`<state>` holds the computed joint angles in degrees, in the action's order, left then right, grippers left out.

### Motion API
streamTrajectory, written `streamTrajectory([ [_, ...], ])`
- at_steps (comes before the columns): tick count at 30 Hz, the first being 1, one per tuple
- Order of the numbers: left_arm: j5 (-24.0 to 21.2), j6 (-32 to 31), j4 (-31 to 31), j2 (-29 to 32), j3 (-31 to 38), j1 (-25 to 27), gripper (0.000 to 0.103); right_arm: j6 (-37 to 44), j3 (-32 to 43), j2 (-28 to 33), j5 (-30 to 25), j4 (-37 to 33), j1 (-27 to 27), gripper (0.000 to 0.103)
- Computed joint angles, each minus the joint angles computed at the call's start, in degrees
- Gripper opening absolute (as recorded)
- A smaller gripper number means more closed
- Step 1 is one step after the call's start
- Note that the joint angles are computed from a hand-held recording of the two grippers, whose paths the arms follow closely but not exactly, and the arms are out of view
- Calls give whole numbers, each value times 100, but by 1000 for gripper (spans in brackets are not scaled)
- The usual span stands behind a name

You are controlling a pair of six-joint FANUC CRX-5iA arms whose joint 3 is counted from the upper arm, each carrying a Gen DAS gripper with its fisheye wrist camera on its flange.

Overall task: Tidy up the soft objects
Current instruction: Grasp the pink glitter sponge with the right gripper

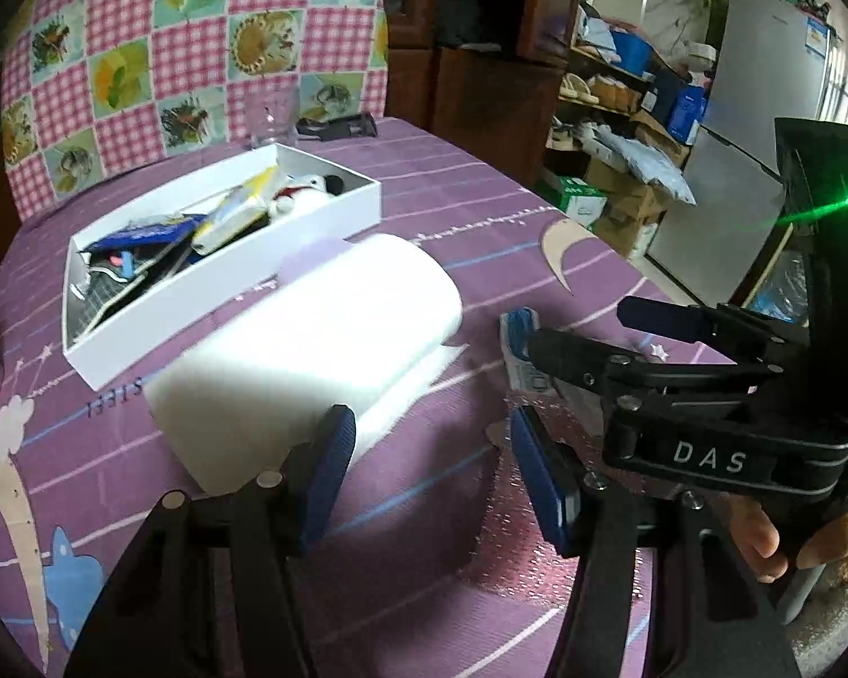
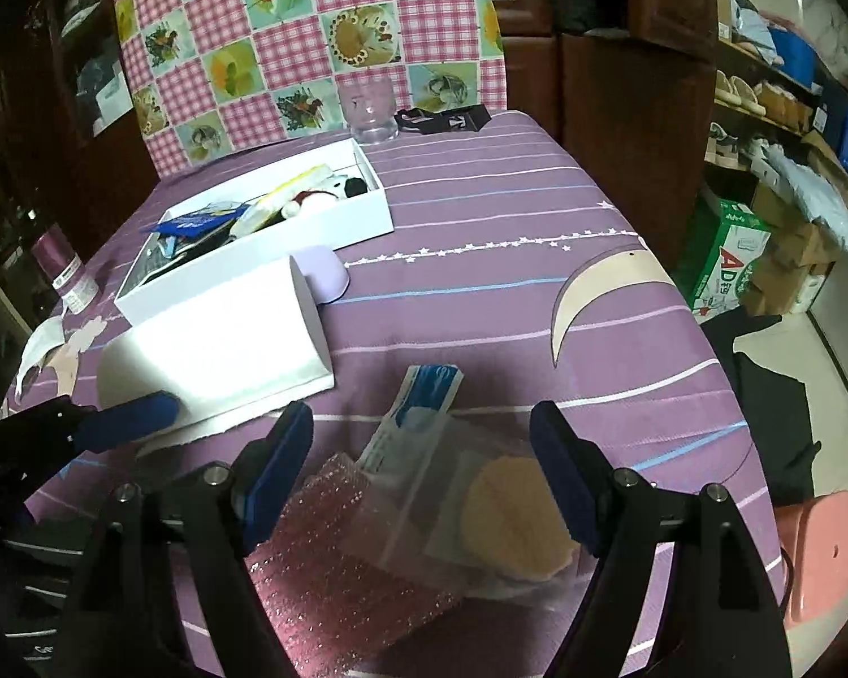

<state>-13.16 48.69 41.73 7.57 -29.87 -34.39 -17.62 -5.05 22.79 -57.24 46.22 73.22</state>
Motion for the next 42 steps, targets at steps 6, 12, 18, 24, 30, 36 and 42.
streamTrajectory([
  [6,-313,205,-230,40,113,62,58,-48,-51,-41,-5,-21,37,79],
  [12,-783,1046,-1057,166,464,210,58,-257,-233,-176,168,-138,10,73],
  [18,-1017,1941,-1990,211,768,245,58,-305,-442,-316,617,-207,-2,63],
  [24,-1166,2296,-2289,236,906,290,58,-335,-600,-417,900,14,75,63],
  [30,-1172,2447,-2443,245,950,303,58,-26,-438,-396,629,-205,309,63],
  [36,-1385,3019,-2843,394,1192,389,58,456,-172,-344,542,-832,493,63],
  [42,-1492,3024,-2656,437,1192,474,58,848,248,-51,341,-1310,450,67],
])
